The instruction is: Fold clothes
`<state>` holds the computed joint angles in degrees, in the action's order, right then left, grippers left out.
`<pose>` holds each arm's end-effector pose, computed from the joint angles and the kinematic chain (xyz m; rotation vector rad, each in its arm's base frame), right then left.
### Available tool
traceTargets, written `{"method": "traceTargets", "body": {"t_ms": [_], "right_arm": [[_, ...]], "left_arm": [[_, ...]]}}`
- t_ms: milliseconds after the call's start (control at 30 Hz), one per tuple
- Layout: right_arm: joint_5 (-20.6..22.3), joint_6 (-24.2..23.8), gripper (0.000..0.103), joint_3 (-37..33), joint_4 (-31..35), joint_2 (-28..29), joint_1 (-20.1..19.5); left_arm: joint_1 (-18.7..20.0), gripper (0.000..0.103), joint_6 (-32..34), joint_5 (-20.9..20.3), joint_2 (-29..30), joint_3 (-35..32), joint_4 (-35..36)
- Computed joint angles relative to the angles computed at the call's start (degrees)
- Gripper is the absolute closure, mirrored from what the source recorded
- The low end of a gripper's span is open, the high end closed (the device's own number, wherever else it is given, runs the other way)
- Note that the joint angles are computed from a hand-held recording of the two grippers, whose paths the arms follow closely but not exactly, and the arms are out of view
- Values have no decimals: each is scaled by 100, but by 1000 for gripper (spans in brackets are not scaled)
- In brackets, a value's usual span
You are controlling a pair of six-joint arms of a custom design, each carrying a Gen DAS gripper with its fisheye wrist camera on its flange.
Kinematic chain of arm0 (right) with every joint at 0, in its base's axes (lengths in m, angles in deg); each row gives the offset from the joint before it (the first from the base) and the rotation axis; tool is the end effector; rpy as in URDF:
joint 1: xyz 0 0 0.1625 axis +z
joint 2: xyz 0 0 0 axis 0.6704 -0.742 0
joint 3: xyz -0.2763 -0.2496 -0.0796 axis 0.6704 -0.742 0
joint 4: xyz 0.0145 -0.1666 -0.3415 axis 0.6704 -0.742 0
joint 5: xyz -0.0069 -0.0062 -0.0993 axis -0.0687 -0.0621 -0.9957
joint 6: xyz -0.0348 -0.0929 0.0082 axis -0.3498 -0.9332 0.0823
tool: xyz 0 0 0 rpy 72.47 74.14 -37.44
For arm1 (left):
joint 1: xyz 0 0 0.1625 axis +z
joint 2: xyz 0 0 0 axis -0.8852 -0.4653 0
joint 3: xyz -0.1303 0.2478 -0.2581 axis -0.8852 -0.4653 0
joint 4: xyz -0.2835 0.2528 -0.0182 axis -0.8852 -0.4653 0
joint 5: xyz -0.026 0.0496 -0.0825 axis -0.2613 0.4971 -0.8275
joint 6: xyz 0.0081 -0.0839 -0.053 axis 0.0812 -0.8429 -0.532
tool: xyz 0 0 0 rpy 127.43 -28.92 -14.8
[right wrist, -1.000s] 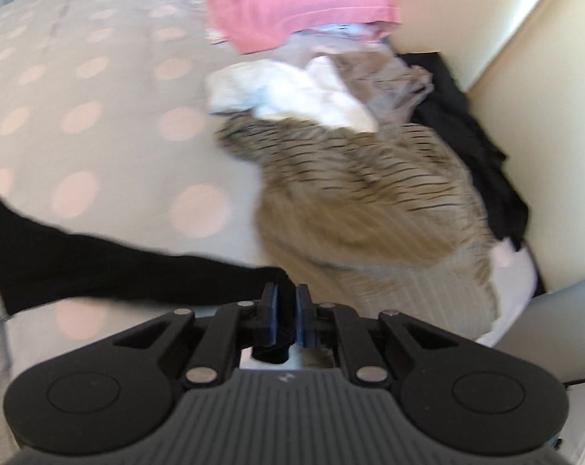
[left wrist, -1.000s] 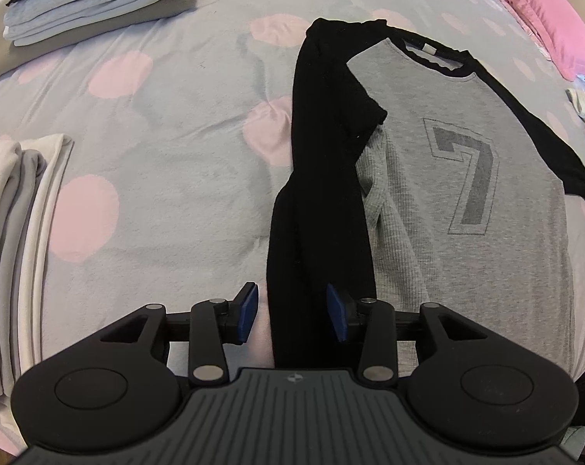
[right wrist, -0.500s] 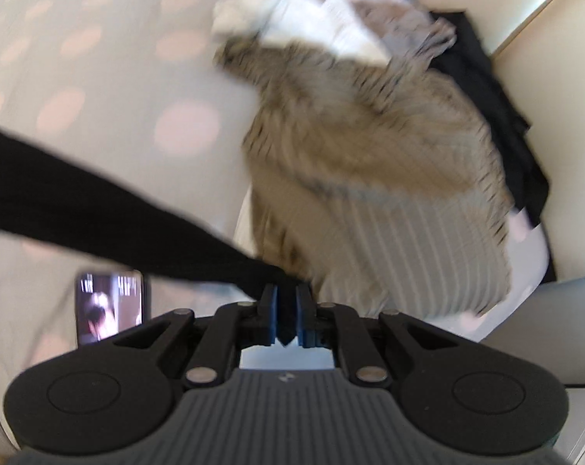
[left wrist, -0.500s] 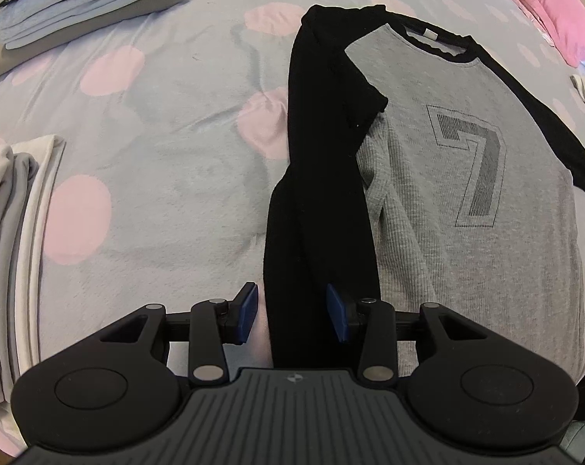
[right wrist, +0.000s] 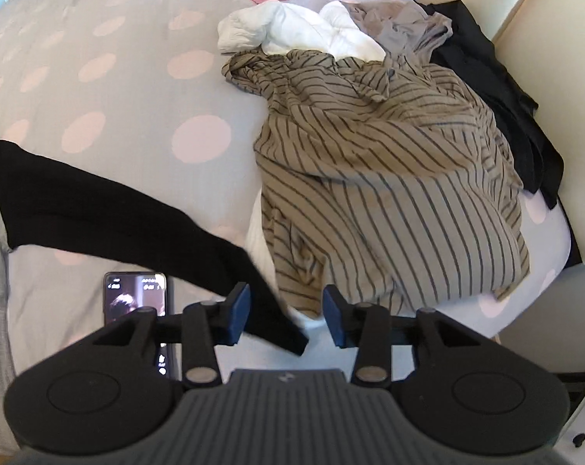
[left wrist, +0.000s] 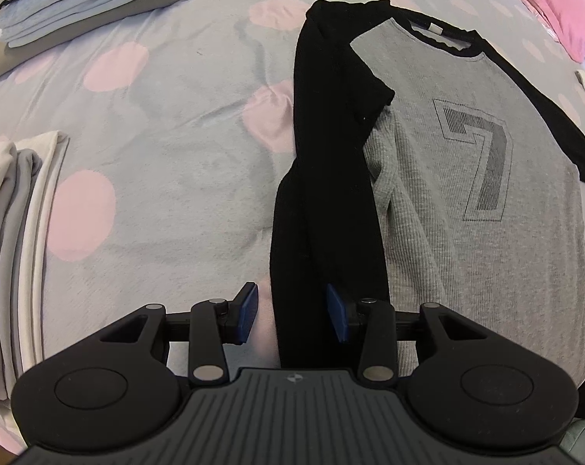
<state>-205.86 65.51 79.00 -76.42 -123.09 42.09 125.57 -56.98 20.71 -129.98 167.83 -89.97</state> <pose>0.0241 -0.2933 0.3528 -0.3197 -2.1045 0.5587 0.0038 -0.4296 0.2270 0.3882 2.4314 -0.2009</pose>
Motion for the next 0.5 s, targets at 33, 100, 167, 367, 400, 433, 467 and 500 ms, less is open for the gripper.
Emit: {"method": "traceTargets", "body": {"t_ms": [33,100,167,367,400,433,467,500], "right_arm": [[20,-92,65,20,-121,81,-51],[66,-267,65,59,-354,242,-151],[198,-387,65,124,-487,320,-201],[352,-665,65,160,-487,738,-38],[330,-603,65,116,-353,842,-45],[223,-499,65,81,-259,998,-45],[126,-390,65,43,-158,1148,-52],[77,-287,65,18,-79,1264,-95]], "left_arm": [[-6,66,-22,2,-18,8,7],[2,66,-61,7,-54,14,5],[16,66,-97,30,-66,14,-7],[31,66,-34,52,47,-30,27],[21,66,-7,43,51,-27,23],[9,66,16,36,41,-18,12],[2,66,34,33,23,-7,-3],[-2,66,50,31,5,2,-18]]}}
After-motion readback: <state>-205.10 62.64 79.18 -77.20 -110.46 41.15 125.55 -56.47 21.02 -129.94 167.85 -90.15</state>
